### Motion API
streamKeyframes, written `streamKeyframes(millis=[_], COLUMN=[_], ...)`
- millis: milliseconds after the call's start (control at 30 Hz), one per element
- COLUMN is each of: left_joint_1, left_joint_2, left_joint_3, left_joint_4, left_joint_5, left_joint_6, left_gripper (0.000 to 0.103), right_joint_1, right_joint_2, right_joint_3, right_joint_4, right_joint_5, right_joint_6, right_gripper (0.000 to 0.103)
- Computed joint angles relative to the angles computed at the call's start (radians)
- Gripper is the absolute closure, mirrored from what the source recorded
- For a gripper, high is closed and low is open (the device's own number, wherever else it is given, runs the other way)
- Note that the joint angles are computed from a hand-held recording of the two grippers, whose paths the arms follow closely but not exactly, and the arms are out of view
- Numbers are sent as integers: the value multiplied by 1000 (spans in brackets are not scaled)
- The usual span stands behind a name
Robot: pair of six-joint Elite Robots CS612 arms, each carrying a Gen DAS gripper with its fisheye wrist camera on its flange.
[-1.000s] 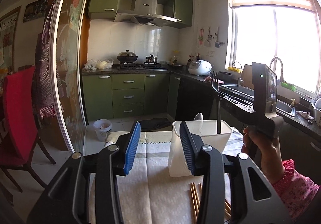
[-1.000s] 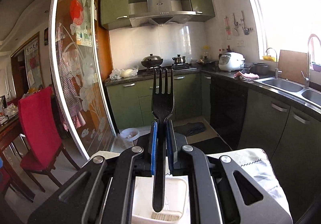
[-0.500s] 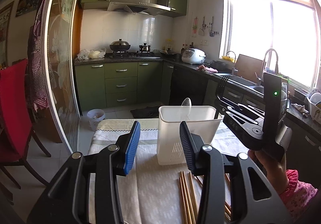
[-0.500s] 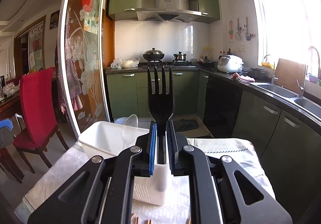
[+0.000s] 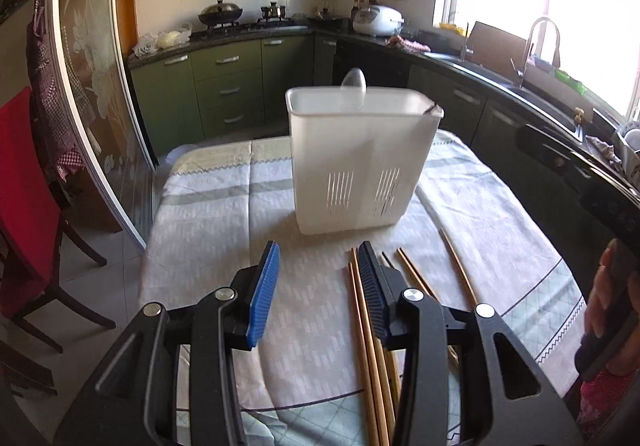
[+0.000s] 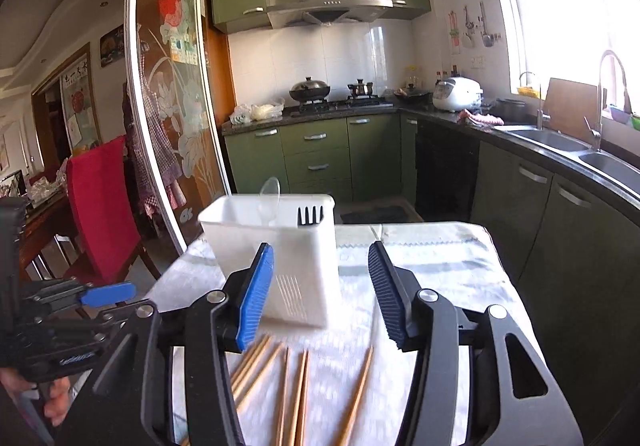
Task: Organize utensils
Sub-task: 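Grasp one wooden chopstick with the left gripper and lift it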
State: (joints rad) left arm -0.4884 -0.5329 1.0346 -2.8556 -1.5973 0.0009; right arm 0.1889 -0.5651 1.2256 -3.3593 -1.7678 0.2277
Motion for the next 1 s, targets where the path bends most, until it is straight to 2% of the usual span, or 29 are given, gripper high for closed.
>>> streamKeyframes(millis=[100,167,267,367,567,667,1000], left_joint_1=[-2,-3,-5,-6,-10,-10,-20], left_joint_2=[29,54,83,103,116,125,139], left_joint_3=[-68,-121,-178,-212,-241,-263,-286], left_joint_4=[180,291,414,491,545,574,597], left_joint_5=[-12,-27,-41,-45,-23,-40,-1], left_joint_6=[-2,-8,-7,-14,-6,-4,9], left_gripper=[64,71,79,81,81,81,82], right_joint_1=[-2,-5,-12,-18,-28,-30,-34], right_joint_2=[-39,-56,-72,-79,-87,-88,-93], right_joint_3=[91,138,187,215,233,232,229], right_joint_4=[18,26,35,36,35,38,52], right_joint_5=[0,15,37,44,78,88,105], right_joint_6=[26,45,73,92,118,119,126], right_gripper=[54,54,54,54,54,54,53])
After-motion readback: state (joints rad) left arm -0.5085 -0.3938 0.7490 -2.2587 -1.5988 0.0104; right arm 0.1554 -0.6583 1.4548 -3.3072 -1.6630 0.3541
